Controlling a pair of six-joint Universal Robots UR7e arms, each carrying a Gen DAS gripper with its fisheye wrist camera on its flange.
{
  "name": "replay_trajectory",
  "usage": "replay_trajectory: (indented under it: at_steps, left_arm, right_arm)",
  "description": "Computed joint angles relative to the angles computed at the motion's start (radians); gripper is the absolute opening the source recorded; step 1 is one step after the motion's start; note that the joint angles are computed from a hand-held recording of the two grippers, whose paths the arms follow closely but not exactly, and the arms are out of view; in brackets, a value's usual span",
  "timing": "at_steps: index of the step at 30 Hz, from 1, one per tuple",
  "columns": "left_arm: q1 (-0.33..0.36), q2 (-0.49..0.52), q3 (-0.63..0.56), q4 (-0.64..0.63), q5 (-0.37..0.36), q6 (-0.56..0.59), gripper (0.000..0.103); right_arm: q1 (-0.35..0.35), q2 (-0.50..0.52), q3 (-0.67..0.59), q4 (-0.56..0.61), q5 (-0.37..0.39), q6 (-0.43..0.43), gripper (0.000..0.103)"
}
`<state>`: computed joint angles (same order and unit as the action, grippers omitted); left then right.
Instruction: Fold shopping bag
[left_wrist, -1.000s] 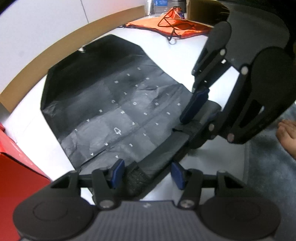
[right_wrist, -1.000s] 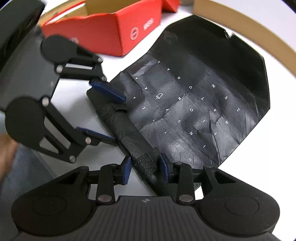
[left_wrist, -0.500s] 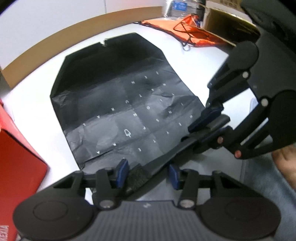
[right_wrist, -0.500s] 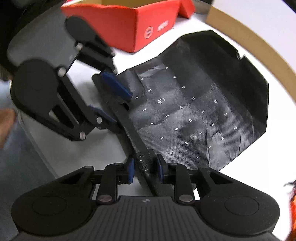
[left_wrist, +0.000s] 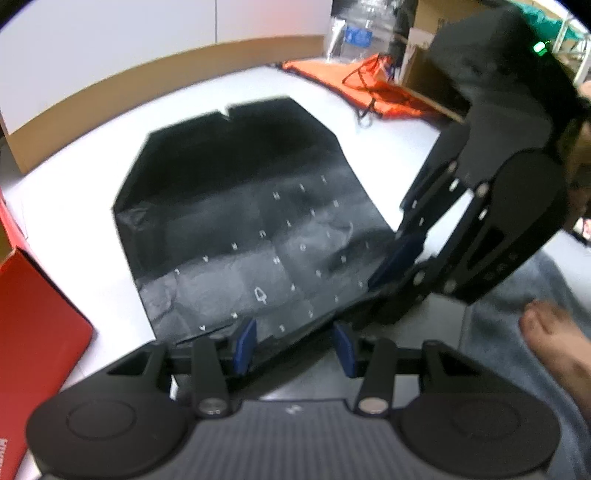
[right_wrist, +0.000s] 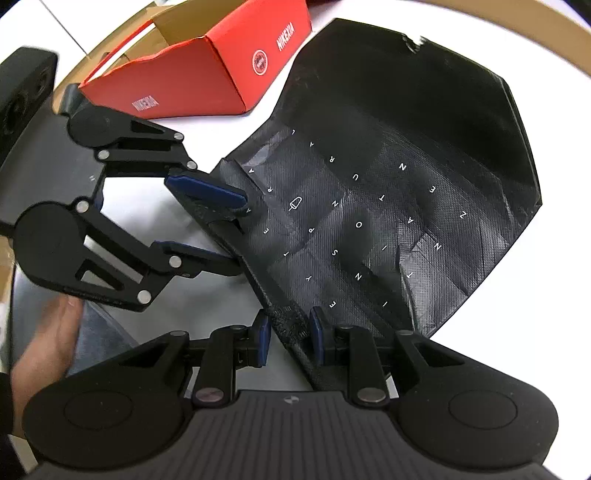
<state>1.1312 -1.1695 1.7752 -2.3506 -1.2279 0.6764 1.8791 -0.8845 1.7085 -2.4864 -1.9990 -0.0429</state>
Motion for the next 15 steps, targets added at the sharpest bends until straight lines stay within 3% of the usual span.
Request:
replay_trajectory:
  at_steps: [15]
  left_arm:
    - [-0.023, 0.073, -0.043, -0.007, 0.055, -0.018, 0.047]
  right_arm:
    - [-0.009, 0.027, -0.015, -0.033, -0.019, 0.063, 0.026]
